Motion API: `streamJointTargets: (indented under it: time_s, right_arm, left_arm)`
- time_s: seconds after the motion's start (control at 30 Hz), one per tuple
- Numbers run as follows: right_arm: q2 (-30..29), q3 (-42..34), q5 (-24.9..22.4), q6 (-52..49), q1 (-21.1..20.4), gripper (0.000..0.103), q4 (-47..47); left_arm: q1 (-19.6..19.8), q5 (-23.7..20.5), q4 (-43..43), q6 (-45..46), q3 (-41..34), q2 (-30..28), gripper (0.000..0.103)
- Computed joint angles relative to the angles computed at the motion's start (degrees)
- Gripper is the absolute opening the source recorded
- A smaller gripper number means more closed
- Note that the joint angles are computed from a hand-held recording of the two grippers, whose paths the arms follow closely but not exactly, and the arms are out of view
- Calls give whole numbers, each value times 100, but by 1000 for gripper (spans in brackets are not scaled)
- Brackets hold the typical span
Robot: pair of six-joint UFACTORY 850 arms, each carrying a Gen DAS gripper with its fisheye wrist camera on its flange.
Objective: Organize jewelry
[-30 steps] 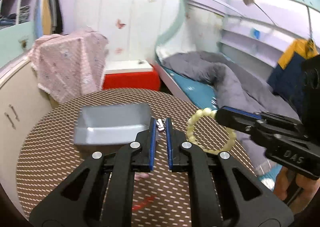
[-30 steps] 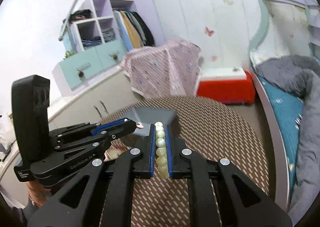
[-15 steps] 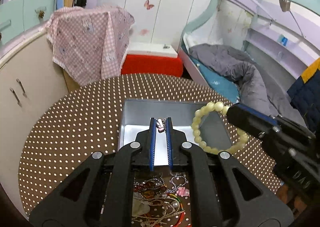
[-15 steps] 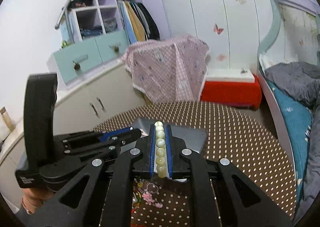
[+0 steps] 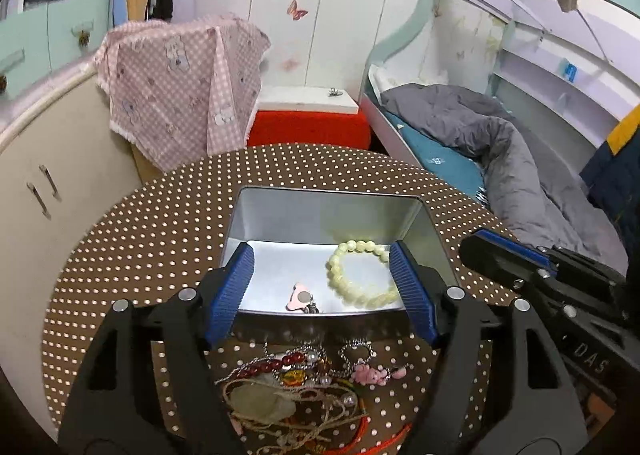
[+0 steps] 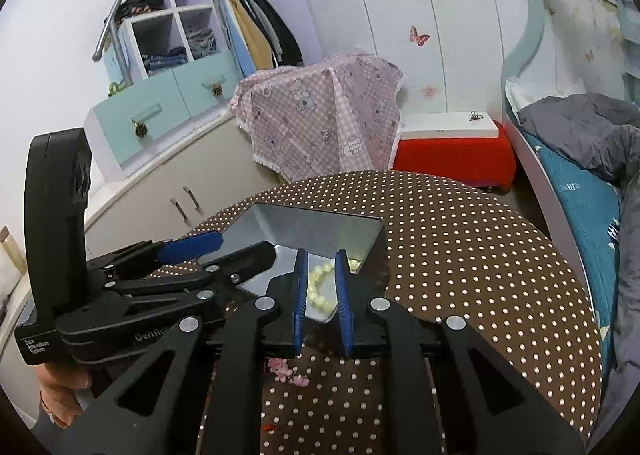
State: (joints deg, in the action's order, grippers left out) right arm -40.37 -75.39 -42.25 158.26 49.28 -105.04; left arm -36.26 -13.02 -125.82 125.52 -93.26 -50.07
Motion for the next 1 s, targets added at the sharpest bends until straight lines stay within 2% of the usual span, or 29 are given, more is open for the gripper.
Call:
streamJointTargets:
  time_s: [0.1, 0.27, 0.37, 0.4, 0.8, 0.87, 0.93, 1.0]
  right_arm:
    - [171, 205, -188, 256, 129, 22, -89]
    - [231, 232, -269, 162, 285, 25, 45]
    - [162, 149, -194, 18, 348, 28, 175]
    - [122, 116, -156, -7, 372, 29, 215]
    - [-258, -227, 364, -138, 412, 33, 540]
    - [-310, -290, 423, -185, 409, 35, 588]
    - [-345, -332, 451, -244, 419, 35, 639]
    - [-372, -363, 481, -320, 420, 36, 709]
  left_arm:
    - [91, -204, -582, 576, 328, 243, 70]
    - [319, -490, -1400, 1354, 907, 620, 70]
    - [383, -370, -2383, 2423, 1158, 718, 70]
    - [406, -357, -2471, 2507, 1209, 720, 70]
    - [659, 3, -859, 1052, 1374, 457, 69]
    - [630, 64, -505, 767, 1328, 405, 64]
    - [586, 175, 262, 116, 1241, 336, 44]
    - [551, 176, 273, 163, 1225, 320, 44]
